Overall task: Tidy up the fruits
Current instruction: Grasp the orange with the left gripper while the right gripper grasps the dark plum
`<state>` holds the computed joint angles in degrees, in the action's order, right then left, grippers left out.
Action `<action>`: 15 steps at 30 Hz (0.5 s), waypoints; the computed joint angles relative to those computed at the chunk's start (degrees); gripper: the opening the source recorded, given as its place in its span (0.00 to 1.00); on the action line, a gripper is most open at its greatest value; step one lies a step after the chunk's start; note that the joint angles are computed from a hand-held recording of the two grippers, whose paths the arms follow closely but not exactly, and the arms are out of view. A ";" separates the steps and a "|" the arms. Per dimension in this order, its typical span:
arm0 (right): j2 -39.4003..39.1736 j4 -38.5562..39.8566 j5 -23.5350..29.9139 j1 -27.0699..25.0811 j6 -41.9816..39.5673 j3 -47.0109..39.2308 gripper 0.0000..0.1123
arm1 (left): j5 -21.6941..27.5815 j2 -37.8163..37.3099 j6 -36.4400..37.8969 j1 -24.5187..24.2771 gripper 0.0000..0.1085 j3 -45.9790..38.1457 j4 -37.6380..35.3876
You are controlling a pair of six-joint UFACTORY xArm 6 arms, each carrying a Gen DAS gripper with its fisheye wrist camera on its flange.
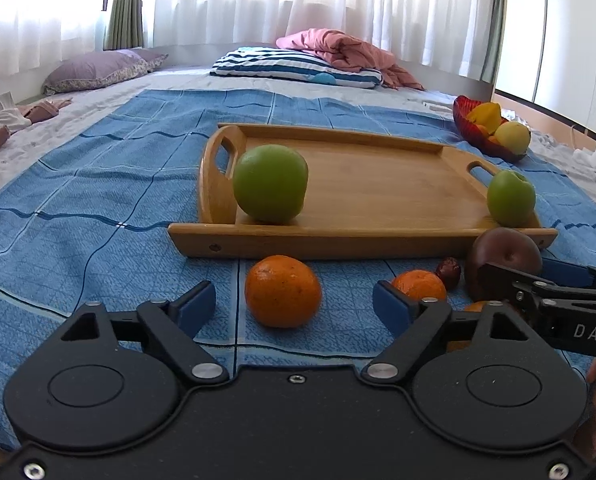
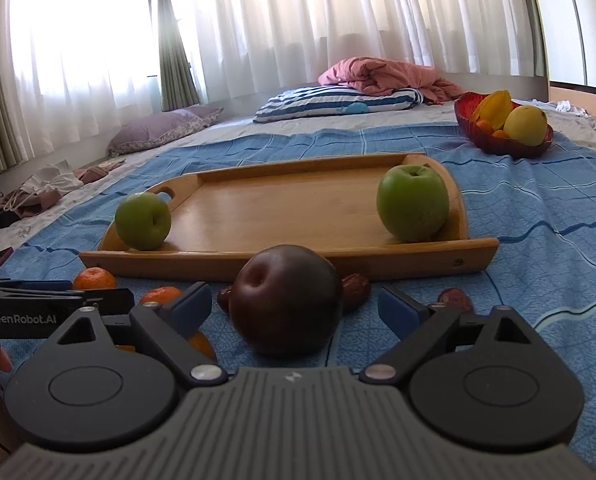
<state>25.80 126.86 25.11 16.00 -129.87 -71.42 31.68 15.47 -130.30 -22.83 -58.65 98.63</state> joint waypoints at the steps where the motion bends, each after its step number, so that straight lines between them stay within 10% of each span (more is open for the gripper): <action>1: 0.09 -0.04 0.01 0.18 -0.03 -0.09 0.86 | -0.01 0.09 -0.03 0.03 0.75 -0.08 -0.03; 15: 1.25 -4.04 0.33 0.25 6.80 -1.21 0.86 | 0.28 1.31 -0.37 0.23 0.68 -0.95 -0.86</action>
<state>27.05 122.83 25.45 16.25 -123.06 -72.63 31.96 16.78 -130.67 -22.60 -59.61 97.77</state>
